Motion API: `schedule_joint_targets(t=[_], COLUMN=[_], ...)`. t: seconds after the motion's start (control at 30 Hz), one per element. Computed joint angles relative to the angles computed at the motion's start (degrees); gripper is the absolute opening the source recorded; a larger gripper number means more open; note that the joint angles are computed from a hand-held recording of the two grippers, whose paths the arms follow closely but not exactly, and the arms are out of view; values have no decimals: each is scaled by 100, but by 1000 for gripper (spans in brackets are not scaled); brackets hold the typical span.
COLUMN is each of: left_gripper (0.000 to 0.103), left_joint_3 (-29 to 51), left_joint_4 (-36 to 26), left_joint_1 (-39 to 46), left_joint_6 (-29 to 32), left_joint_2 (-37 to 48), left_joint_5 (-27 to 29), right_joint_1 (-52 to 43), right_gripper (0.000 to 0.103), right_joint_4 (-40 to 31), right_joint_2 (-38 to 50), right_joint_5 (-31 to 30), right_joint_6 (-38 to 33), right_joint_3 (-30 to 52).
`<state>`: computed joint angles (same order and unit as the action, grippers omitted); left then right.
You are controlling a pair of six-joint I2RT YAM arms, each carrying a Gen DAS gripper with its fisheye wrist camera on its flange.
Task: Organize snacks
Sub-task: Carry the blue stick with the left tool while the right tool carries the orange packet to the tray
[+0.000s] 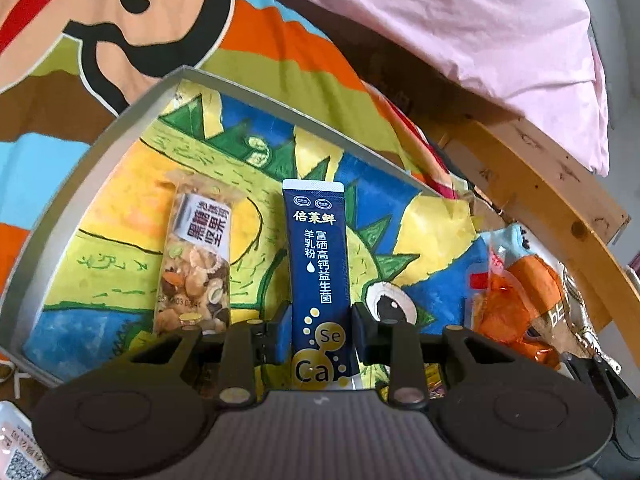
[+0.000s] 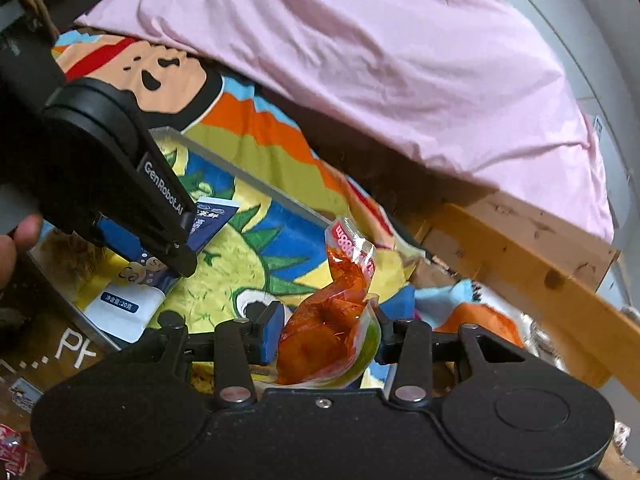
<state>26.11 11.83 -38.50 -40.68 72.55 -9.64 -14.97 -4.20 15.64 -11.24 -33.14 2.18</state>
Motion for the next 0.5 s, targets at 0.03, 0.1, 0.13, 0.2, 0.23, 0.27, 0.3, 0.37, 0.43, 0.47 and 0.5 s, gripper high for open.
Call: schedule_joint_targets(t=[0.03, 0.1, 0.13, 0.2, 0.23, 0.27, 0.3, 0.37, 0.43, 0.47, 0.5], left_gripper=[34, 34, 34, 34, 34, 35, 35, 36, 37, 38, 43], left_joint_3=[-1, 23, 42, 53, 63, 64, 67, 86, 87, 80, 78], left_joint_4=[32, 64, 60, 78, 77, 82, 80, 53, 29, 20, 23], left_joint_1=[-9, -75, -108, -175, -186, -194, -195, -208, -216, -202, -161], left_joint_6=[28, 139, 194, 270, 302, 321, 331, 349, 340, 341, 363], left_joint_2=[38, 127, 168, 234, 257, 273, 285, 292, 263, 239, 223], left_joint_5=[-24, -151, -204, -320, -341, -353, -358, -352, -345, -298, -187], right_joint_1=[29, 149, 209, 305, 347, 402, 447, 478, 461, 440, 409], right_gripper=[45, 45, 45, 45, 45, 45, 45, 46, 47, 48, 51], right_joint_4=[101, 316, 356, 433, 515, 589, 613, 609, 565, 526, 454], right_joint_2=[108, 366, 443, 563, 650, 739, 789, 851, 902, 886, 791], right_joint_5=[23, 126, 179, 251, 291, 348, 396, 444, 440, 427, 408], right_joint_6=[30, 41, 38, 58, 54, 53, 59, 73, 76, 69, 61], right_joint_3=[-20, -48, -56, -80, -93, -100, -107, -101, -75, -69, -74])
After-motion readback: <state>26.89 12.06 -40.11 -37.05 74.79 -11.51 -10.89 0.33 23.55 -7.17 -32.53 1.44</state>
